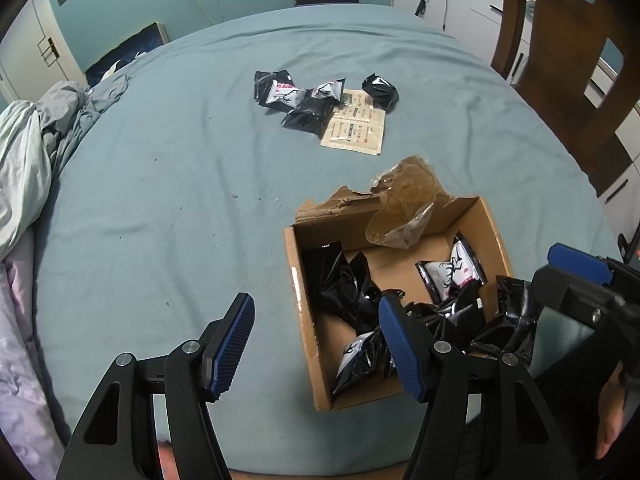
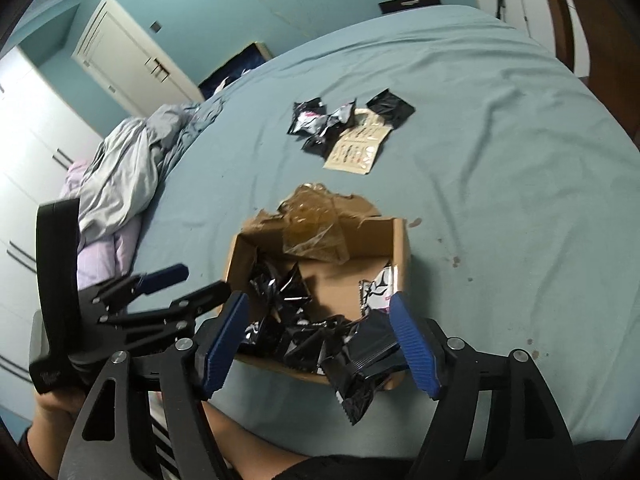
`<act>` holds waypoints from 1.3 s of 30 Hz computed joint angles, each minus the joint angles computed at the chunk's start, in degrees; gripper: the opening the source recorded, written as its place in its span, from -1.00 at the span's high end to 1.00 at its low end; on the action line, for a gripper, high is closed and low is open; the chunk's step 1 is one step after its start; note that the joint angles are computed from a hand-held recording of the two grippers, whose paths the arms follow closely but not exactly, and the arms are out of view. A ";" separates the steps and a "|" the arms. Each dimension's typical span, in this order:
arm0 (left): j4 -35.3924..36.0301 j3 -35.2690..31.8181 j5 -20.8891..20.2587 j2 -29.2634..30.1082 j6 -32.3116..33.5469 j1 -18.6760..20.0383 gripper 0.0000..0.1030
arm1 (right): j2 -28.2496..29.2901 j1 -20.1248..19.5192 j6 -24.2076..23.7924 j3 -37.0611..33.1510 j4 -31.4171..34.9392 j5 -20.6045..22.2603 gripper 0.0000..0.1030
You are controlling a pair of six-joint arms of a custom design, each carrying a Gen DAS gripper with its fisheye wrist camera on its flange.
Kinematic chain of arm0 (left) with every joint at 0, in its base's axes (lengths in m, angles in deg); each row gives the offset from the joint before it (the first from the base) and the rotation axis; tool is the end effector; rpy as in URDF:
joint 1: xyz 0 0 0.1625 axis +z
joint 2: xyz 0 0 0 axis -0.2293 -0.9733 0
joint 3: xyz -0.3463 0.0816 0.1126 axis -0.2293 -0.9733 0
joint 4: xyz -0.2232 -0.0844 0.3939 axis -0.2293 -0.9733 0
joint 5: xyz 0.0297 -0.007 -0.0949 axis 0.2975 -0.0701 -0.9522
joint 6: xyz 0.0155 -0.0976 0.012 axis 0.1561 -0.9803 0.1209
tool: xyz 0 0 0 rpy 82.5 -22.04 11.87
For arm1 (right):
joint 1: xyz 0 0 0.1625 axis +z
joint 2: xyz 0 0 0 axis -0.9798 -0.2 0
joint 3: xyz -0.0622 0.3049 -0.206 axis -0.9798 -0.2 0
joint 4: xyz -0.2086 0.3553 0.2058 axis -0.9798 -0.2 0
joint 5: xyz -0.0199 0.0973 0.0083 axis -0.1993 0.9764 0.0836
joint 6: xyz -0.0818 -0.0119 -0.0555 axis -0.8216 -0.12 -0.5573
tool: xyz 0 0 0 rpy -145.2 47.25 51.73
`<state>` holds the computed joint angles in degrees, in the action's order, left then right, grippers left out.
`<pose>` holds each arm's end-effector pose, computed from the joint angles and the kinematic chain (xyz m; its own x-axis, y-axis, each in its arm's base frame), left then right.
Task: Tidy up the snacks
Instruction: 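Lower both held black packets into the box and open both grippers, then withdraw the right gripper from the box toward the snack pile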
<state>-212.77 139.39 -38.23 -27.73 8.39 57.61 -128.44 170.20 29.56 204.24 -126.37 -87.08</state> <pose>-0.3344 -0.5798 -0.0002 -0.3835 0.8171 -0.4305 0.8293 0.5098 0.2289 0.0937 -0.3872 0.2404 -0.8636 0.4697 0.1832 0.0967 0.5110 -0.8541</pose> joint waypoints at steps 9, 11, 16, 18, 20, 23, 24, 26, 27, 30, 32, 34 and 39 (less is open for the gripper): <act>1.45 -0.45 -0.24 -0.05 -0.78 0.02 -0.31 | 2.27 2.84 3.61 -2.10 1.76 -8.19 -0.41; 1.97 -0.76 -0.54 0.04 -1.04 0.11 -0.31 | 2.07 2.95 5.41 -2.68 4.50 -9.53 -0.41; 2.82 -1.27 -1.62 0.00 -1.70 0.07 -0.31 | 1.56 3.03 7.02 -3.09 3.72 -10.63 -0.41; 1.90 -0.82 -1.95 -0.33 -0.82 -0.22 -0.32 | 2.74 3.81 5.29 -4.37 3.83 -13.00 -0.41; 0.49 -0.14 -2.22 -0.74 0.16 -0.52 -0.35 | 2.84 3.61 4.21 -5.08 5.05 -12.88 -0.41; -1.35 0.21 -1.89 -0.74 1.09 -0.84 -0.39 | 2.38 2.17 2.44 -6.20 6.19 -11.32 -0.41; -1.70 0.07 -1.73 -0.51 1.25 -0.88 -0.41 | 2.33 1.82 1.74 -6.79 6.43 -11.19 -0.41; -1.98 -0.58 -1.28 0.25 1.56 -0.91 -0.43 | 1.72 0.52 0.38 -7.20 6.25 -10.15 -0.41; -1.77 -1.01 -1.29 0.60 1.64 -0.86 -0.43 | 1.74 -0.06 -0.12 -7.50 5.84 -9.78 -0.41; -1.24 -2.36 -1.20 1.78 1.89 -0.70 -0.43 | 1.52 -1.53 -1.12 -8.41 5.78 -8.74 -0.41; -0.67 -3.44 -1.26 2.53 1.67 -0.51 -0.44 | 1.78 -2.48 -1.75 -9.54 6.47 -7.73 -0.41; 0.03 -4.51 -1.78 3.15 1.21 -0.22 -0.48 | 2.33 -3.49 -2.72 -10.88 6.81 -7.13 -0.41; 1.96 -6.98 -2.65 4.70 0.25 0.49 -0.49 | 4.75 -5.89 -4.32 -15.22 9.42 -6.53 -0.41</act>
<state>-210.82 132.41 -40.88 -23.04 8.63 58.10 -123.69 164.31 25.24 189.01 -116.96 -93.60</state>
